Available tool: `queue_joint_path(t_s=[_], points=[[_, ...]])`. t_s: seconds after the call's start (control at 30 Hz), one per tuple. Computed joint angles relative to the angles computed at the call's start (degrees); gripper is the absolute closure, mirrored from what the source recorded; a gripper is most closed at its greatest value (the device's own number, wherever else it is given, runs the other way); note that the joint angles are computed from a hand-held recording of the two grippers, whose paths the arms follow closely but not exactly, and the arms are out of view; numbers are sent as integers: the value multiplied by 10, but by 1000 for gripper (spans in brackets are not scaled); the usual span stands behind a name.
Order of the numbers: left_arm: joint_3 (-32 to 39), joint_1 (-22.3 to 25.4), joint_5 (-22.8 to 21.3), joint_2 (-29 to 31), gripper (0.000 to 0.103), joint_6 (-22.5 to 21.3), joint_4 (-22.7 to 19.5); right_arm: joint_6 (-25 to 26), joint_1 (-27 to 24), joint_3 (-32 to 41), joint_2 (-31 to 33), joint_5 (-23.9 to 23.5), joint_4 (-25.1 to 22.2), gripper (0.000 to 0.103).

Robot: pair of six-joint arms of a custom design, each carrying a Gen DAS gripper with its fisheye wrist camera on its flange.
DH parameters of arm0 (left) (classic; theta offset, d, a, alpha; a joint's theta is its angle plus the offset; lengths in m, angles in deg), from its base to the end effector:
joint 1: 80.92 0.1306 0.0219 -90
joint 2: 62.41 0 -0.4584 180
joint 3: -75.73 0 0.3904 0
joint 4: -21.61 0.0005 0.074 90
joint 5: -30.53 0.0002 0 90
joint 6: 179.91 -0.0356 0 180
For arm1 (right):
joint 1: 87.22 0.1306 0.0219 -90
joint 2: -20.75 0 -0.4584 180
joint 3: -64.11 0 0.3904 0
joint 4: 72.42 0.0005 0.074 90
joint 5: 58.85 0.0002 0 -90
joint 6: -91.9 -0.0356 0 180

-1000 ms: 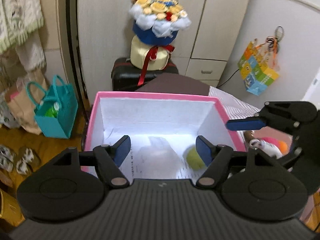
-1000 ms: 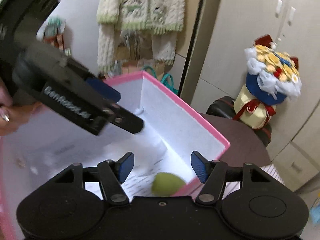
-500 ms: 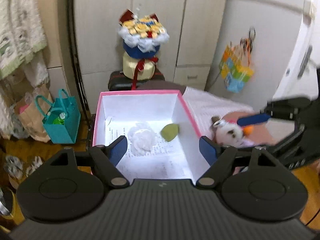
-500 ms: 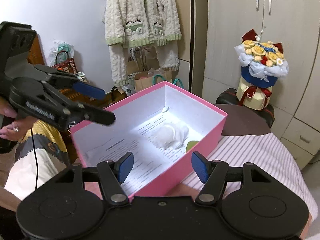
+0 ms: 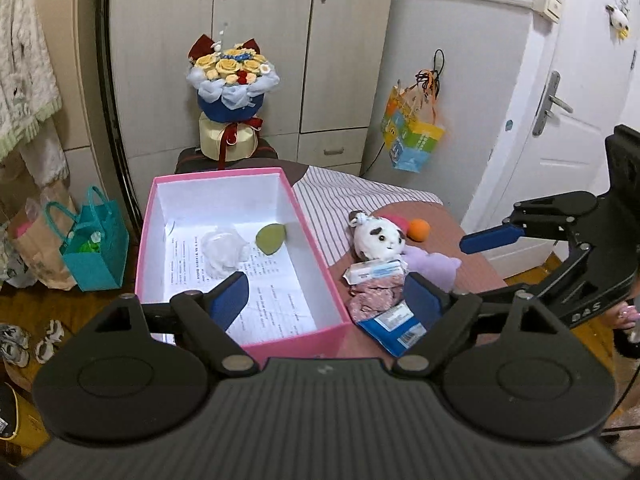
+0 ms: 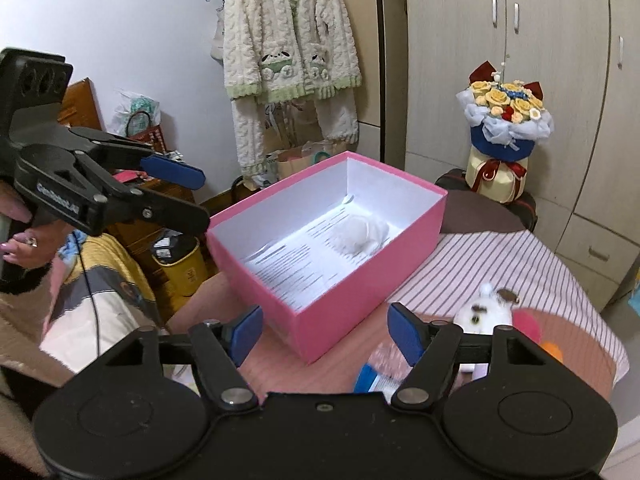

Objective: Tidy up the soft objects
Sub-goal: 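Move the left tool to the blue wet-wipes pack and grasp it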

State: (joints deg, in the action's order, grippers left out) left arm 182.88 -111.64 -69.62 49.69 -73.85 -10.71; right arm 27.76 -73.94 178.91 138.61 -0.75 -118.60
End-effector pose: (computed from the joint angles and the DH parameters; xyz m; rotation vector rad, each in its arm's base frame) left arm 0.5789 -0.3373 0.4554 0.1863 2.2135 -0.2558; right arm 0.6711 0.1772 0.4360 -1.0102 2.1056 0.5652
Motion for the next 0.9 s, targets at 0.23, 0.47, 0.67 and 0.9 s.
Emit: queue_joint_path(t_s=[0.23,0.47,0.67,0.9], points=[[-9,-33,-9,6,10,-38,18,18,-22,-70,-37,-26,27,27],[-7,-44,7,27,8,-32,33,61,-38,-131,-60,-36,59,27],[-3,-50,-4,60,8,-19,55,79,-49,-173,-52,-36,105,27],[1,-49,49,95,10,28,99,61,-49,-246,-45,-11,255,26]])
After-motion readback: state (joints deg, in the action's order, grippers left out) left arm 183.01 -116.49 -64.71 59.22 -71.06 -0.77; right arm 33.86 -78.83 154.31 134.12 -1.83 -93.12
